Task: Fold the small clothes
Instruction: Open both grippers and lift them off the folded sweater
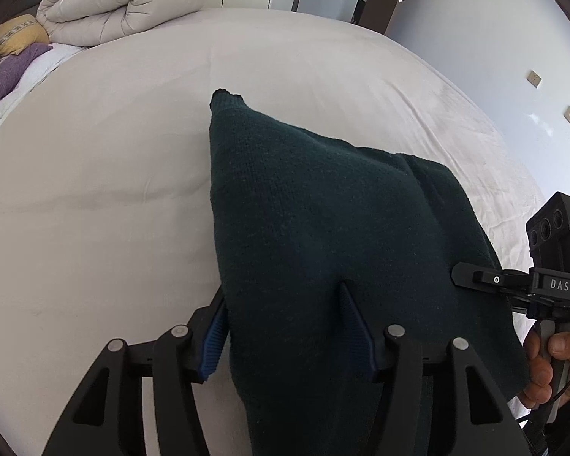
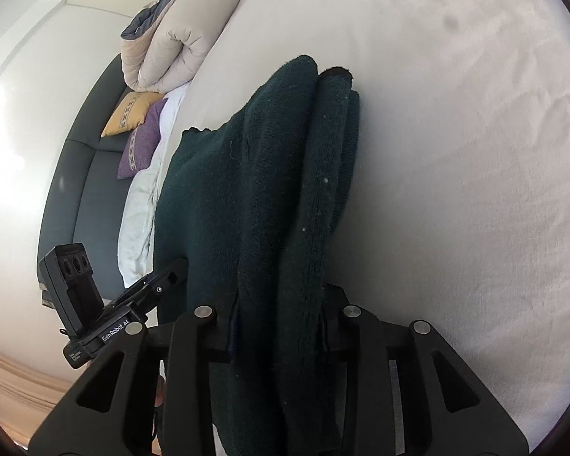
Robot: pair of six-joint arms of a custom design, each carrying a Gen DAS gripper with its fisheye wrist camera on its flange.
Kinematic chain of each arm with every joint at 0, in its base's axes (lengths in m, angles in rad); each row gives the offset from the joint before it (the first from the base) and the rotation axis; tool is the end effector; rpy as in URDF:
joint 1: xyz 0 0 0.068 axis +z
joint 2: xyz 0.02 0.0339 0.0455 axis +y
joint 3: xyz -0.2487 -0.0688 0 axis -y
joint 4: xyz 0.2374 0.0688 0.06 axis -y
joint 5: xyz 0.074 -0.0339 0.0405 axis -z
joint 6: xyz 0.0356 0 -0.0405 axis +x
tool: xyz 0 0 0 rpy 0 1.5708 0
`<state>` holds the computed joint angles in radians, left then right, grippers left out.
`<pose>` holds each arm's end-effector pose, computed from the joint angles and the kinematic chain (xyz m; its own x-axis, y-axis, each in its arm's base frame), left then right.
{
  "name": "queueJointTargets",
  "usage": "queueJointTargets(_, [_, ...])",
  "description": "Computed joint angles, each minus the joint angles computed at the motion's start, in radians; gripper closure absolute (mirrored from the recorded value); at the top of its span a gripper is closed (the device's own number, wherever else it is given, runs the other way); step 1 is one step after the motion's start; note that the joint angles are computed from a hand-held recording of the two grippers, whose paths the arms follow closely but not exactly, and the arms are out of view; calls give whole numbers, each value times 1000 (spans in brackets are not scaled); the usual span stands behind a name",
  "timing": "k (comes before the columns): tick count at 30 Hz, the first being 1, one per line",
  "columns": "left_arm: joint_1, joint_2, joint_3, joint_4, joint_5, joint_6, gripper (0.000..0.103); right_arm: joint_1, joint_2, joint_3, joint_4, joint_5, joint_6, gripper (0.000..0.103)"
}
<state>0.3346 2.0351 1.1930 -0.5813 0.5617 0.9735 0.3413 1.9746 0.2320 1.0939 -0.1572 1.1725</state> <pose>0.3364 0.0969 0.0957 -0.6942 0.4996 -0.5182 0.6578 0.7326 -0.1749 0.2085 0.0800 0.0321 -0.6339 0.7409 -0.2219 0.3509 0.5312 0.7712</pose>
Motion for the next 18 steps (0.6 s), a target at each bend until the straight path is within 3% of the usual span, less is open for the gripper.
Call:
queueJointTargets(3, [-30,-26,-56,76,-7,-50,37,-8,67,-31,115,-1,12,73])
queueJointTargets(5, [-33,-32,-67,96,-14,-59,35,-2,60,-29,97,16,6,70])
queueJointTargets(7, [-38,-37,-74,105,-17,-75,33,-33,1,5,-3,7,-13,66])
queueJointTargets(11, [-52,-75,-126,151,-16,-116,32,-36,-136,-61,-105,75,-13,56])
queueJointTargets(14, [2,-149,-186,177,25,-82,32,13,-377,-95,-364,202,-17,54])
queueJointTargets(16, [68,-211,-221,161,113,-47,26,117,-609,-95,-648,359,10,54])
queueJointTargets(18, [148,-339,-315,213,217,-36,6,284,-828,-69,-941,570,79,54])
